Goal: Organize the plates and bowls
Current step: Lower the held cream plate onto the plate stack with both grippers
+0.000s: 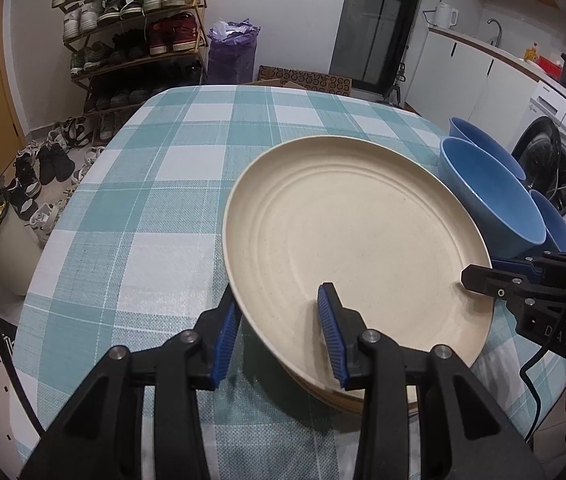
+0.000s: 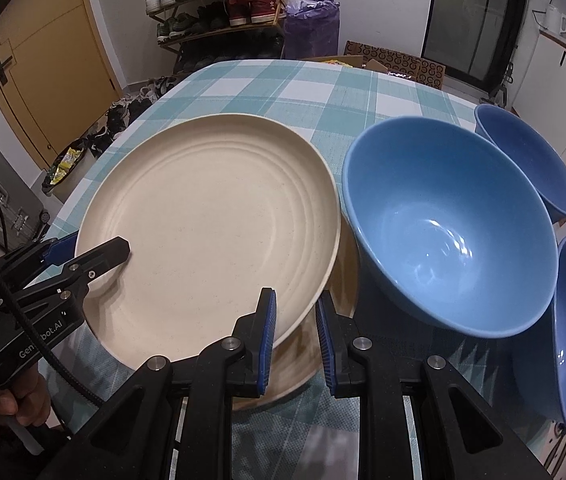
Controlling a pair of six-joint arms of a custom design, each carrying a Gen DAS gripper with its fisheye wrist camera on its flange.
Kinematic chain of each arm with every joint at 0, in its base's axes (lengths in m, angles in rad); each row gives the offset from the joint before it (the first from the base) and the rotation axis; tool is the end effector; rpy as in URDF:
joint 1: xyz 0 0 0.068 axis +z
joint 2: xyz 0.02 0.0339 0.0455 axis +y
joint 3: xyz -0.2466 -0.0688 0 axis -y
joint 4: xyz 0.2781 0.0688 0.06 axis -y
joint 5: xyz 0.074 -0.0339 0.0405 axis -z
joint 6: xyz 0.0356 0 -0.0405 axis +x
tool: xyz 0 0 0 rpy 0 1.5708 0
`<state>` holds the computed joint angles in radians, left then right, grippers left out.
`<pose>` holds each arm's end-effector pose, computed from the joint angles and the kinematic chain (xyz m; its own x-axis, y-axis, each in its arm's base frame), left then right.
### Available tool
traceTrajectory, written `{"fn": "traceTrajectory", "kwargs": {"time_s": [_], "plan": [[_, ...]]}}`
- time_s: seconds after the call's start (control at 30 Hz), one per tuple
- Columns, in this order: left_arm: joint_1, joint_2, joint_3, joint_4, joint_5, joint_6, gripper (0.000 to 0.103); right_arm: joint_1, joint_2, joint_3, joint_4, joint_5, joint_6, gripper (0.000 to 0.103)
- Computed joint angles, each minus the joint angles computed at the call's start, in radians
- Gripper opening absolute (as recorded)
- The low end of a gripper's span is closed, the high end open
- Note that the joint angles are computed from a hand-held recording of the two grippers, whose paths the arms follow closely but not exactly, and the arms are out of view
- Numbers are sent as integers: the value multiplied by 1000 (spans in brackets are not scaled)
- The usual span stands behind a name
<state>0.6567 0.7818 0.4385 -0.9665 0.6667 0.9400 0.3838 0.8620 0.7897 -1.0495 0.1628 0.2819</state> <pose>0.1349 0.0762 0.1516 -0.7367 0.2334 -0.6347 0.4095 0.9009 -0.1440 0.1770 0.0653 0.2421 -0.8870 -0.0622 -0.4575 -0.0599 0.9980 -0.0195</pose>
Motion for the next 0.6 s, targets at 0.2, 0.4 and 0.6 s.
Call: {"fn": "traceTrajectory", "kwargs": {"time_s": [0.2,0.4,0.6], "plan": [[-21,-20,-16,2,-25,3,37,3,-10,-8,-10,5,9,20],[-33,-50,-28,-16,-38,24,37,13,-35,-29,-26,10,21,20],[-53,-70,-44,-7,-64,19,38,11,-47,-36,-43,10,23,21]]}}
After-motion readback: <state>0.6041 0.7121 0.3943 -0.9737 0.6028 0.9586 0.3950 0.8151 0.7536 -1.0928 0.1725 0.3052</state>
